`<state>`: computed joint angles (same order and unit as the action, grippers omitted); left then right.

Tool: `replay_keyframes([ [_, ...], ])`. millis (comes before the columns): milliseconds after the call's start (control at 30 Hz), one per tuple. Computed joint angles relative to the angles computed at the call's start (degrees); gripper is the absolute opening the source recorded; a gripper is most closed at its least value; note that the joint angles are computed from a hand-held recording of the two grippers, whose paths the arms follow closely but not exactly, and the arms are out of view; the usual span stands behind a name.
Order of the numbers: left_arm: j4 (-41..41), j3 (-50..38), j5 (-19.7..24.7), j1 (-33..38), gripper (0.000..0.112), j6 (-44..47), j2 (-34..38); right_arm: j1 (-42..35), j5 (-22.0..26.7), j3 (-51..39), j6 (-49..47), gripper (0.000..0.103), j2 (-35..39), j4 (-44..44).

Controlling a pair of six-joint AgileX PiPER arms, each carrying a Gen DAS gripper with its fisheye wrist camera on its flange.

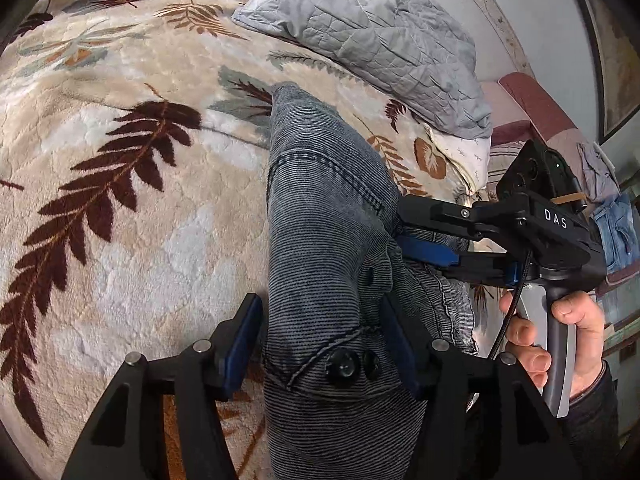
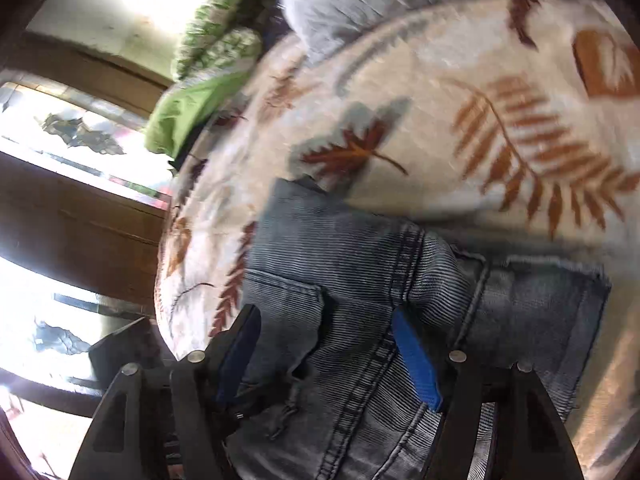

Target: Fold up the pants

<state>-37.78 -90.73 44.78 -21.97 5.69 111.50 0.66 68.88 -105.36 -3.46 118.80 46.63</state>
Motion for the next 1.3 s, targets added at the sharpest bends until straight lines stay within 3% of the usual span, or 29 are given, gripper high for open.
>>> replay_keyframes([
  [67, -1.0, 0.0, 0.0, 0.3, 0.061, 1.0, -0.1, -1.9, -3.1, 6.2, -3.0, 0.068, -2.5, 6.1],
  [100, -1.2, 0.1, 0.1, 0.4, 0.061, 1.3, -0.2, -1.8, -6.3, 10.1, -3.9, 0.068, -6.1, 6.1],
  [267, 1.2, 1.3, -1.8, -0.4, 0.062, 0.2, -1.9, -3.1, -12.3, 24.1, -6.0, 0.069, -20.1, 2.9],
  [367, 1.3, 2.2, -3.3, -0.6, 0.062, -0.3, -2.5, -2.5, -14.6, 30.3, -5.4, 0.072, -21.0, -1.6],
  [433, 1.4, 3.6, -4.9, -0.5, 0.062, -0.7, -3.8, -3.5, -17.6, 33.6, -9.2, 0.072, -22.0, 2.1],
  [500, 2.7, 7.2, -8.6, -0.6, 0.062, -0.6, -7.0, -5.0, -16.7, 34.3, -6.8, 0.072, -23.6, 3.6],
  [600, 12.3, 9.5, -11.6, -1.7, 0.066, -9.6, -10.4, -7.6, -19.2, 40.7, -9.3, 0.072, -34.7, 5.1],
  [733, 18.9, 7.2, -6.0, -2.2, 0.069, -21.8, -11.4, -14.1, -19.0, 46.0, -5.9, 0.075, -47.1, 1.2],
  [800, 19.8, 6.1, -4.8, -3.3, 0.075, -22.7, -11.2, -17.6, -17.8, 45.3, -5.3, 0.084, -46.5, 0.3],
  [867, 23.3, 2.7, -0.2, -4.9, 0.075, -25.8, -9.9, -21.1, -13.3, 44.9, -4.2, 0.084, -42.8, 0.7],
  [967, 23.4, 7.2, -5.0, -6.5, 0.078, -23.8, -15.4, -26.0, -9.8, 49.3, -14.5, 0.084, -46.8, 10.2],
  [1067, 31.2, 9.5, -8.1, -9.2, 0.082, -28.2, -17.2, -23.7, -15.7, 52.6, -13.3, 0.084, -52.9, 4.6],
  [1133, 32.0, 12.6, -11.1, -9.6, 0.082, -28.9, -18.6, -21.1, -19.7, 55.2, -10.8, 0.084, -56.3, 0.3],
  [1300, 37.6, 15.2, -12.3, -10.4, 0.082, -32.1, -20.1, -11.5, -30.9, 62.3, -1.5, 0.084, -65.8, -9.8],
])
